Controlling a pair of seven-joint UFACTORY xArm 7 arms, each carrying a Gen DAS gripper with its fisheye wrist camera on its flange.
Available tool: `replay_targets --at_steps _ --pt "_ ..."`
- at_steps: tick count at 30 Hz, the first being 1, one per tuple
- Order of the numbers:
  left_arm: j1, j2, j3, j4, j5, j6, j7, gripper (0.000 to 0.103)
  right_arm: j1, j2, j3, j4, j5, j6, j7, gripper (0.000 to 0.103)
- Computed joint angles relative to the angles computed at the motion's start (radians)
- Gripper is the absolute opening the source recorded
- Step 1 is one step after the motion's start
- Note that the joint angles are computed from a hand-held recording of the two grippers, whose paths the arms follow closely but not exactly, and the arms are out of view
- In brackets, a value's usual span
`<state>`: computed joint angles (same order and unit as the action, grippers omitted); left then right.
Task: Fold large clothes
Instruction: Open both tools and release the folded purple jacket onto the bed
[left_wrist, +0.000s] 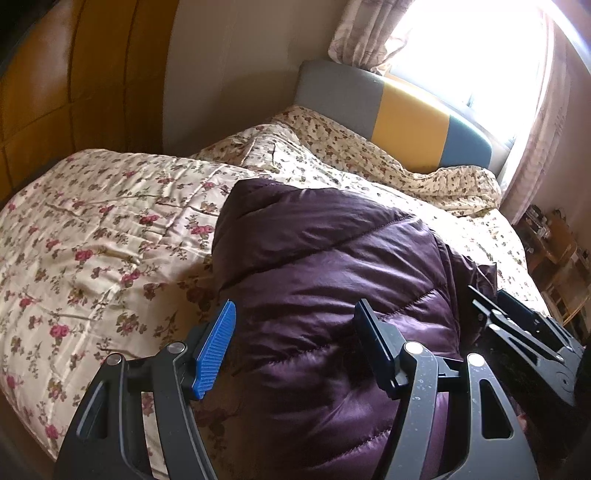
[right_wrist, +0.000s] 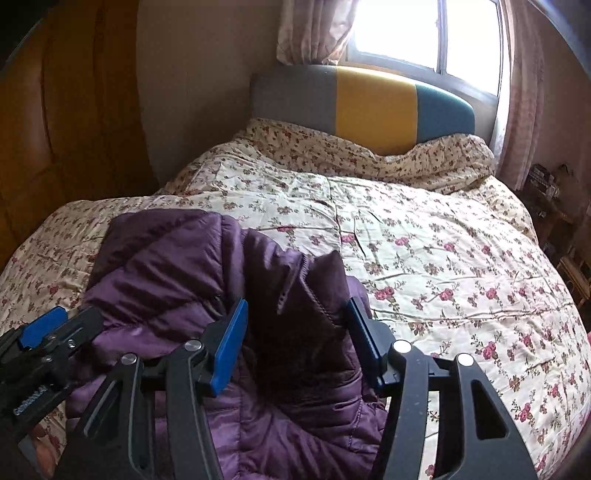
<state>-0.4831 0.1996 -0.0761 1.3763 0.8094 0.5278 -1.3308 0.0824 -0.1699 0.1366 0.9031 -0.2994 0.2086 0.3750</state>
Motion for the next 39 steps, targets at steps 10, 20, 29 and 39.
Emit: replay_targets --at_steps 10,20,29,39 --pt "-0.023 0.044 0.004 0.055 -0.004 0.009 0.037 0.066 0.020 0.047 -0.045 0.015 0.095 0.013 -0.084 0.054" --pt "-0.048 0.107 0.023 0.124 -0.050 0.022 0.133 0.066 0.028 0.106 -0.068 0.039 0.178 0.027 -0.174 0.054" --pt "-0.086 0.175 0.069 0.149 -0.076 -0.016 0.147 0.075 0.036 0.180 -0.076 0.034 0.318 -0.023 -0.317 0.054" --pt "-0.111 0.184 0.088 0.158 -0.056 0.013 0.125 0.077 0.035 0.147 -0.079 0.005 0.305 -0.032 -0.302 0.056"
